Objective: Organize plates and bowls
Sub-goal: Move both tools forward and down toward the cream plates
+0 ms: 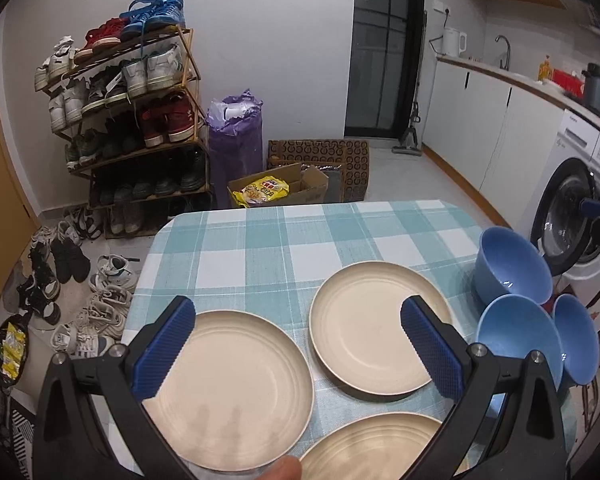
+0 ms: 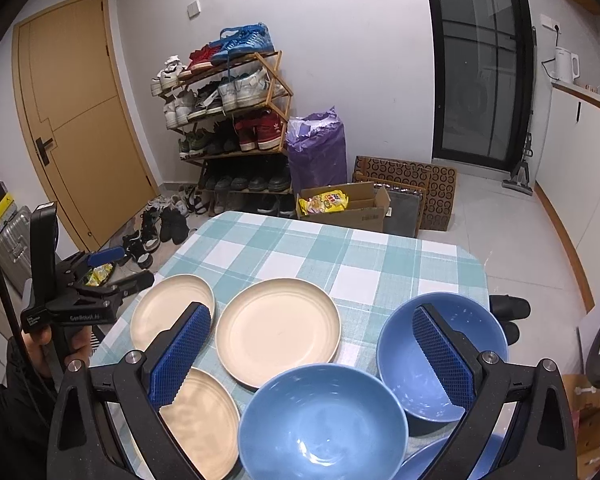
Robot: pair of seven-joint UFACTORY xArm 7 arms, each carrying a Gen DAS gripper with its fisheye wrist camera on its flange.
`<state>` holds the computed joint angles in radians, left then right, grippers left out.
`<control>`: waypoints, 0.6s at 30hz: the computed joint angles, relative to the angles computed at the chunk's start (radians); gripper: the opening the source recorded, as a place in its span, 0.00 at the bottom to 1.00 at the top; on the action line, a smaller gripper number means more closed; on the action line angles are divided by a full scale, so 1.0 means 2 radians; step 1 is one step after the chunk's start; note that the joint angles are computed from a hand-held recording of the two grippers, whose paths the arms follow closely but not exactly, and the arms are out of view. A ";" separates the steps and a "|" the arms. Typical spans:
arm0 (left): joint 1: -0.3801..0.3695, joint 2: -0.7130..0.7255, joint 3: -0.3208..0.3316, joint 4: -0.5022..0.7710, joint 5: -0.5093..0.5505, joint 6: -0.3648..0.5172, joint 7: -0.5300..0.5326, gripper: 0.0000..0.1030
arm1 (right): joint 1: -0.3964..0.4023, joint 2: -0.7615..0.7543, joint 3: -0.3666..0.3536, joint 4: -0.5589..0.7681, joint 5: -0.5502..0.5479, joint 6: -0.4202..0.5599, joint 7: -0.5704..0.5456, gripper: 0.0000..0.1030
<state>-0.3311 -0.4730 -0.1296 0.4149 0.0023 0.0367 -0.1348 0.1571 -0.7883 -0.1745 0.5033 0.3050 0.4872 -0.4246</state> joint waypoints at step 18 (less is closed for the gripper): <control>-0.046 0.071 0.031 0.036 -0.039 0.009 0.071 1.00 | 0.024 0.128 0.007 0.047 0.030 -0.037 -0.024 1.00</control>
